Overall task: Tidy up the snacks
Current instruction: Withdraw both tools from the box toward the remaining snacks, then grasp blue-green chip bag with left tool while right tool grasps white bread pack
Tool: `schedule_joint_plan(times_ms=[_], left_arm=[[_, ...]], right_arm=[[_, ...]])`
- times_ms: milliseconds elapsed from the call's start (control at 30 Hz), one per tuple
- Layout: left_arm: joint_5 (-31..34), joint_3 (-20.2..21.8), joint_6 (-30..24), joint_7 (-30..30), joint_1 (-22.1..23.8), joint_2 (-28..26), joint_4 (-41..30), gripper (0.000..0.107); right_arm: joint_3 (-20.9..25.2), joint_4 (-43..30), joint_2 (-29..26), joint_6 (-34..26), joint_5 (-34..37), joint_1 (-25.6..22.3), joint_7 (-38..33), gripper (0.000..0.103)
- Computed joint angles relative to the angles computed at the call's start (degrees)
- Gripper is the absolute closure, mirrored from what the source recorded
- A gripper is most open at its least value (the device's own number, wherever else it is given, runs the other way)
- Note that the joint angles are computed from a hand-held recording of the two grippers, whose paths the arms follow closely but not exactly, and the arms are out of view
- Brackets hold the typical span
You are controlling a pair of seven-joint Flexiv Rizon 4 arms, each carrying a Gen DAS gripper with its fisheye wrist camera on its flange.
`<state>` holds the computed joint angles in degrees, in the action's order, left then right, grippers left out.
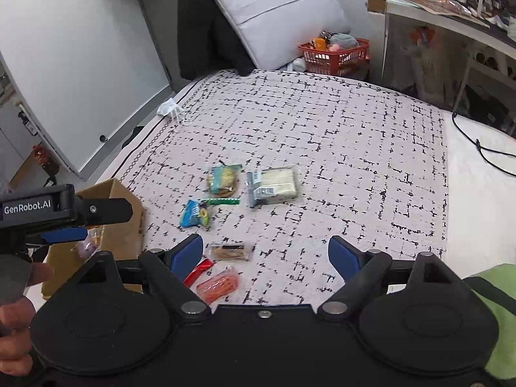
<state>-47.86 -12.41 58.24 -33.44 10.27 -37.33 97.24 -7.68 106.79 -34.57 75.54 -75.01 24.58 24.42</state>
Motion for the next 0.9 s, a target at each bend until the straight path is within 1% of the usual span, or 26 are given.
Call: schedule_joint_plan(times_ms=[100,267,300,400,500,567,667,767,900], left_arm=[[1.27,0.23,0.56,-1.14,-0.97,-1.59,-1.58,0.004],[4.65,0.59,1.6,-3.92,-2.38,-4.78,-4.7,0.007],[5.55,0.71,1.67,-4.72,-2.64,-5.61,-5.58,0.007],[8.3,1.14,0.96,-7.83,-3.33,-8.3,-8.78,0.013],[10.69,1.25,0.14,-10.58,-3.76,-10.71,-11.74,0.02],[11.97,1.24,-0.16,-12.28,-4.03,-12.25,-13.62,0.03],[13.96,1.29,-0.26,-13.98,-4.51,-14.19,-16.03,0.037],[16.25,2.02,-1.9,-16.36,-5.23,-16.47,-19.29,0.04],[18.94,2.83,-3.86,-18.97,-6.01,-19.36,-23.25,0.04]], right_arm=[[-0.89,-0.77,-1.21,1.96,-1.23,-0.84,0.89,0.014],[-2.19,-3.34,-4.42,5.57,-0.72,-2.01,0.13,0.014],[-2.37,-4.12,-5.3,6.2,0.07,-2.18,-1.04,0.014],[-2.66,-5.79,-7.27,7.19,4.17,-2.21,-5.84,0.014],[-2.53,-7.5,-9.2,7.81,8.73,-2.42,-10.84,0.014],[-2.24,-8.67,-10.48,8.2,11.53,-2.71,-13.74,0.014],[-1.13,-10.51,-12.3,8.27,15.6,-3.43,-18.09,0.015],[1.41,-12.74,-14.23,6.75,20.06,-4.89,-23.35,0.016],[3.88,-15.94,-16.7,4.68,24.98,-6.26,-29.46,0.016]])
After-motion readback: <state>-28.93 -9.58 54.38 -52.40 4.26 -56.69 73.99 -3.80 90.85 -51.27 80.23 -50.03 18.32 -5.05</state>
